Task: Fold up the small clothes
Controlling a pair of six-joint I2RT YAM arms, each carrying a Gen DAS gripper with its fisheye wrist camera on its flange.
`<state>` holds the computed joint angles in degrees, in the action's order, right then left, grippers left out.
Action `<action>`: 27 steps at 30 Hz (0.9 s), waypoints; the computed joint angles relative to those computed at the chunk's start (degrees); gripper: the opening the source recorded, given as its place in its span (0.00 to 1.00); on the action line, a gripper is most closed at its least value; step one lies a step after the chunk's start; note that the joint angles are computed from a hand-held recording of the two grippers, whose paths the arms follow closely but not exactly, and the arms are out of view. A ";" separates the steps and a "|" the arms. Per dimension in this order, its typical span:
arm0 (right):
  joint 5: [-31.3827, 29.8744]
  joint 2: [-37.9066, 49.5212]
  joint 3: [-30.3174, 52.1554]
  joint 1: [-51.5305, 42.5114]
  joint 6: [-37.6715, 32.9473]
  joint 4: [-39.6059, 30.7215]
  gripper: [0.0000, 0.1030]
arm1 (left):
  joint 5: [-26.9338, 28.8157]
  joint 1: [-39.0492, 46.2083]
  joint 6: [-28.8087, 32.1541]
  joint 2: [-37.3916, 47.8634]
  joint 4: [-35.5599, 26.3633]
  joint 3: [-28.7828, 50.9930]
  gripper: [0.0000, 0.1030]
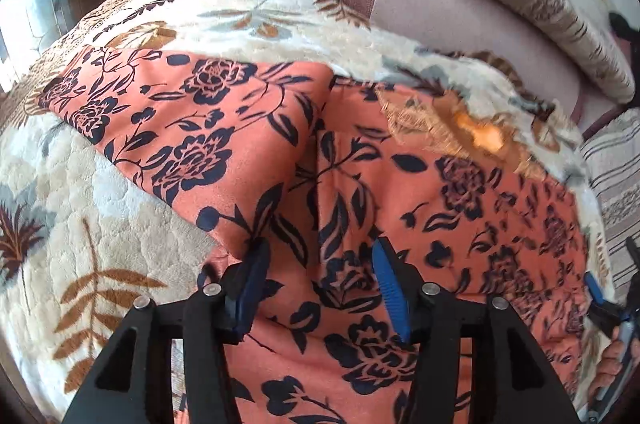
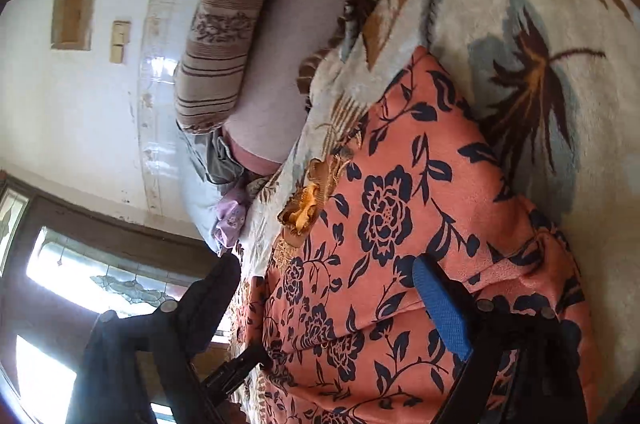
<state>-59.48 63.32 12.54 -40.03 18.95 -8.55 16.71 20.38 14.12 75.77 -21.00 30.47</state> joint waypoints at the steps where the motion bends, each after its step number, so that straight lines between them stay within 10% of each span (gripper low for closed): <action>1: 2.79 4.65 1.09 -0.18 -2.72 -0.46 0.89 | -3.29 -1.51 -0.92 4.12 0.67 0.82 0.53; 9: -3.63 1.15 5.19 -3.20 -4.41 -6.47 0.89 | -4.76 -3.34 0.64 1.05 1.25 -0.23 0.55; 12: 10.72 9.24 6.03 0.53 -3.58 -3.00 0.89 | -3.96 -3.09 -0.10 3.32 1.05 0.74 0.55; 17: 6.42 -8.66 2.62 -5.36 -11.98 -16.01 0.87 | 15.29 11.72 9.03 -0.02 -11.88 7.42 0.61; 22: 19.02 -34.28 -1.93 13.26 -6.66 -23.51 0.88 | 27.33 29.15 8.97 14.06 -17.61 22.09 0.83; 27: 31.54 -35.76 -6.68 30.95 1.53 -17.32 0.88 | 33.06 38.56 0.71 40.73 -28.24 47.08 0.83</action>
<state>-27.94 27.57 5.85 -9.08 20.48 -25.86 49.77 58.94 14.83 116.50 -49.25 77.55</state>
